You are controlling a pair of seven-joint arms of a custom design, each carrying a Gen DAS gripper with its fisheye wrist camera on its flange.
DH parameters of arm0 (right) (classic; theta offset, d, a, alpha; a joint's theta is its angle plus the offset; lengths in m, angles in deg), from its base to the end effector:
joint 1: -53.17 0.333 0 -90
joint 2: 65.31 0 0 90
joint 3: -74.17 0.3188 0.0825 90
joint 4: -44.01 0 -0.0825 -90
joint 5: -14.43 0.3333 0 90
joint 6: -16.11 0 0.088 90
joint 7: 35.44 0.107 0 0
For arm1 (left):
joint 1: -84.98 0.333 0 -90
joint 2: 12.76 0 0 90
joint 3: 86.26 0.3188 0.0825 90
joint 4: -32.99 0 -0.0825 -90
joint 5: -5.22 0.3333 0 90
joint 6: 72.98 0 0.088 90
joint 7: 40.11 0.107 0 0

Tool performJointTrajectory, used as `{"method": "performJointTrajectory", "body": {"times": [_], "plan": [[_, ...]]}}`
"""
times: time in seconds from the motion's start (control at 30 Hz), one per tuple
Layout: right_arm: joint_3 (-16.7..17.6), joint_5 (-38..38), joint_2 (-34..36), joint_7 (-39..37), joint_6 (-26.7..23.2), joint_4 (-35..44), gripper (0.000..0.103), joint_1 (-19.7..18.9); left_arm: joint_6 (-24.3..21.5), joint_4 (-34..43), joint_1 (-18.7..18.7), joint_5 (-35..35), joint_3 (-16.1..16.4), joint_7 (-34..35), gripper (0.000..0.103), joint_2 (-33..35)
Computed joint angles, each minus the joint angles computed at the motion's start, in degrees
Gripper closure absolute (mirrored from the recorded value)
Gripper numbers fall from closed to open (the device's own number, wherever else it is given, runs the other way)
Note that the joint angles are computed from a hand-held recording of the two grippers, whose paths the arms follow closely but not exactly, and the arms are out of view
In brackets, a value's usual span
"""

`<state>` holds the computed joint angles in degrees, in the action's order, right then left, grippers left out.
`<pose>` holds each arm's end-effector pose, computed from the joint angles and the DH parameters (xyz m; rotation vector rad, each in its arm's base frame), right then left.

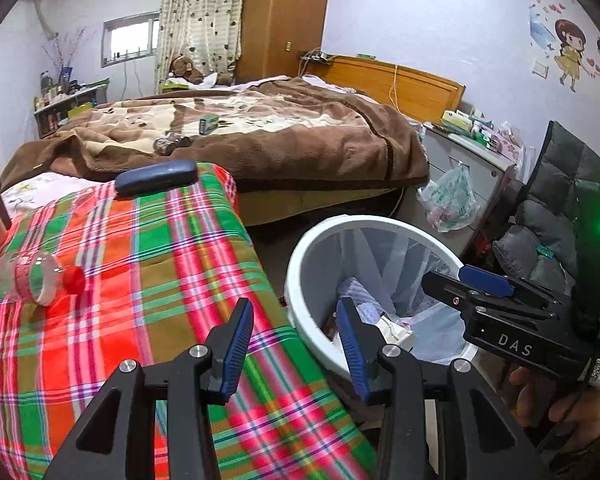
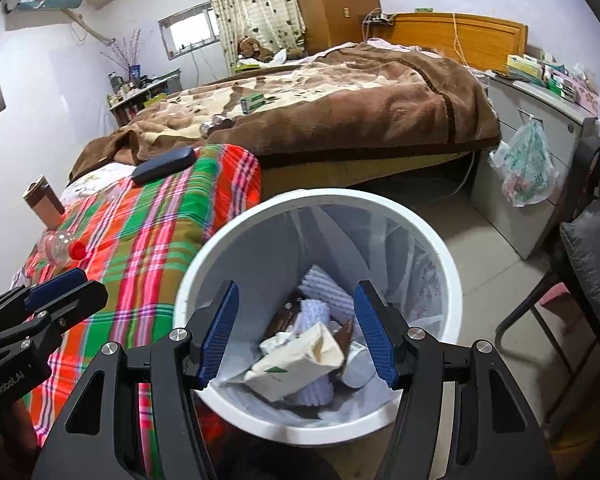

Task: Collect trash
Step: 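Move both open grippers back over the plaid-covered bed, then lower the right gripper around the Coke bottle while the left approaches the purple milk carton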

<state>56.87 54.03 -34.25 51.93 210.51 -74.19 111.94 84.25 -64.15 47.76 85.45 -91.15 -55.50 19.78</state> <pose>0.4795 0.3567 0.3163 -1.7885 1.5647 -0.4573 0.4671 -0.4633 0.3314 -1.6966 1.8390 -0.9504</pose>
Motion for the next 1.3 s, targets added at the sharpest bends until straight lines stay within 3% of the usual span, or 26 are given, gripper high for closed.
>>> {"method": "performJointTrajectory", "body": {"times": [0.23, 0.47, 0.77, 1.03, 1.3], "plan": [[1.24, -0.32, 0.21, -0.81, 0.54, 1.44, 0.042, 0.48, -2.66, -6.98, 0.94, 4.64, -0.82, -6.5, 0.06, -5.47], [3.75, -2.15, 1.1, -1.85, 0.4, 3.82, 0.042, -0.32, -5.74, -14.19, 4.31, 8.09, -3.75, -11.95, 0.06, -10.71], [4.39, -5.09, 2.61, -1.44, -1.39, 7.37, 0.042, 0.48, -8.43, -22.42, 8.62, 10.07, -6.61, -17.29, 0.06, -16.28], [3.38, -9.07, 4.81, 1.24, -3.65, 11.53, 0.042, 2.25, -9.9, -28.22, 11.57, 10.55, -8.11, -20.0, 0.06, -20.32], [5.12, -14.88, 7.2, 4.38, -6.23, 16.26, 0.042, 1.19, -10.57, -33.58, 14.66, 10.31, -8.75, -21.58, 0.06, -24.42]]}}
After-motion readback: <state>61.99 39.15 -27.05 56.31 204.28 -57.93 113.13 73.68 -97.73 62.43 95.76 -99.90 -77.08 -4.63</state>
